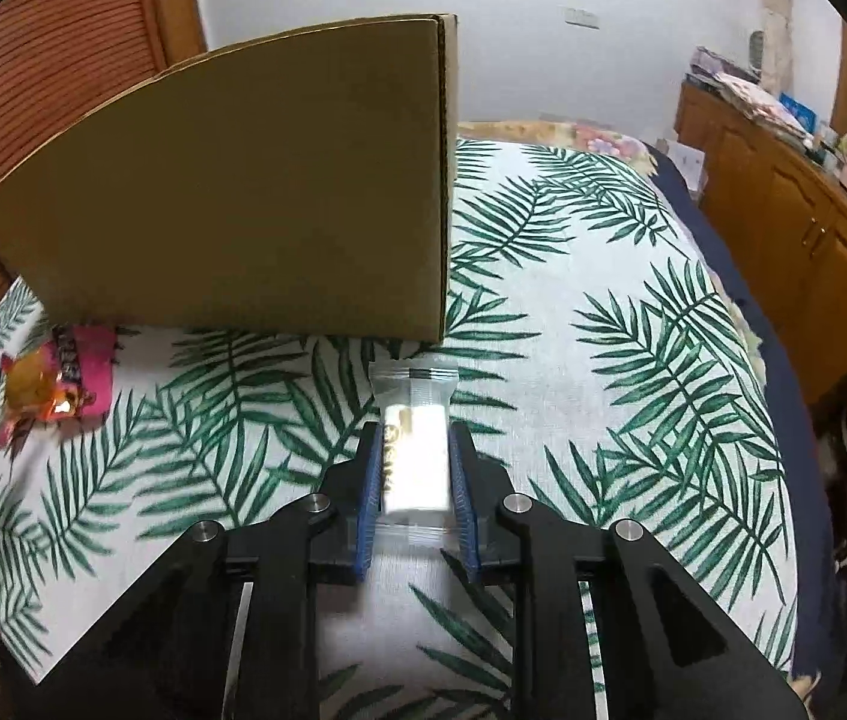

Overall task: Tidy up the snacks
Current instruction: 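Grasp the small clear white packet with the right tool while the left tool grasps the pink packet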

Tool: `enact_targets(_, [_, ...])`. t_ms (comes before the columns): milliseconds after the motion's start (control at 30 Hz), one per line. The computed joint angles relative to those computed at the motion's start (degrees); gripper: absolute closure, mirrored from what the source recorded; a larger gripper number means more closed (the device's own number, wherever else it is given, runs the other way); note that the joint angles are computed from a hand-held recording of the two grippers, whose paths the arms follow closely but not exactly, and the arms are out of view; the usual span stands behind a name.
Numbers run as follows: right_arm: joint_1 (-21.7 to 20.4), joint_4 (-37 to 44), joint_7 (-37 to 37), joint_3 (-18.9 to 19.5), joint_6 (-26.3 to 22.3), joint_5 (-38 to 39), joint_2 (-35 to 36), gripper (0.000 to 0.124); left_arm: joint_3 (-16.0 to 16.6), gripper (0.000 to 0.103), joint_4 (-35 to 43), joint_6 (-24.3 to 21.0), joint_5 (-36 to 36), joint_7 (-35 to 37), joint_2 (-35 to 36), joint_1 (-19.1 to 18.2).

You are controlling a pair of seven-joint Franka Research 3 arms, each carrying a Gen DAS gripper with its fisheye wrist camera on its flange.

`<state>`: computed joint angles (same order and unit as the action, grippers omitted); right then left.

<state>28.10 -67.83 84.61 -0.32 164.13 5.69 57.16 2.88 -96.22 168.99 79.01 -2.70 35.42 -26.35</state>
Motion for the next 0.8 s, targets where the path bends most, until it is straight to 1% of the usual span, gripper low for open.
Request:
enact_targets(33, [0.2, -2.1, -0.1, -0.3, 1.0, -0.2, -1.1, 0.104, -0.3, 0.05, 0.1, 0.6, -0.5, 1.2, 0.2, 0.5])
enact_targets(100, [-0.9, -5.1, -1.7, 1.2, 2.5, 0.3, -2.7, 0.104, -1.4, 0.05, 0.2, 1.6, -3.2, 5.8, 0.6, 1.7])
enact_targets(167, [-1.8, -9.8, -3.4, 2.6, 5.2, 1.2, -5.3, 0.104, -2.8, 0.05, 0.3, 2.2, -7.4, 12.5, 1.3, 2.9])
enact_targets(200, [-2.2, -11.8, -4.5, 3.4, 6.8, 1.6, -6.3, 0.104, -4.4, 0.05, 0.4, 2.5, -10.5, 17.5, 1.9, 4.1])
enact_targets(267, [-3.1, -14.6, -6.8, 5.0, 9.1, 2.5, -7.5, 0.104, -6.6, 0.05, 0.8, 2.8, -15.2, 24.4, 2.9, 5.9])
enact_targets(300, [-3.5, -15.8, -8.0, 5.8, 10.0, 2.9, -8.0, 0.104, -6.0, 0.05, 1.4, 2.0, -16.0, 25.6, 3.3, 5.2])
enact_targets(367, [-2.8, -16.2, -9.1, 5.3, 10.6, 3.2, -8.0, 0.104, -6.0, 0.049, 1.9, 1.4, -18.8, 28.6, 3.6, 5.1])
enact_targets(433, [-0.2, -16.4, -8.7, 2.5, 11.3, 3.0, -7.8, 0.103, -7.5, 0.049, 2.1, 1.7, -22.9, 32.9, 4.0, 6.6])
enact_targets(467, [0.5, -16.4, -8.6, 1.8, 11.9, 2.9, -7.6, 0.103, -8.5, 0.049, 2.3, 1.1, -24.9, 35.1, 4.2, 7.3])
enact_targets(500, [0.7, -16.5, -8.7, 1.7, 12.2, 3.0, -7.6, 0.103, -8.2, 0.049, 2.5, 0.7, -25.9, 36.2, 4.3, 7.1])
enact_targets(600, [-0.6, -15.7, -10.0, 3.3, 11.8, 3.7, -7.2, 0.103, -9.0, 0.048, 3.3, -1.5, -30.0, 41.4, 4.9, 7.5])
enact_targets(667, [-1.3, -14.7, -10.8, 4.1, 11.1, 4.0, -6.7, 0.103, -11.5, 0.048, 3.6, -1.3, -33.7, 46.7, 5.7, 9.6])
enact_targets(800, [-2.1, -14.0, -12.2, 5.1, 10.8, 4.7, -6.3, 0.102, -11.3, 0.047, 4.0, -1.6, -37.3, 51.2, 6.2, 9.3])
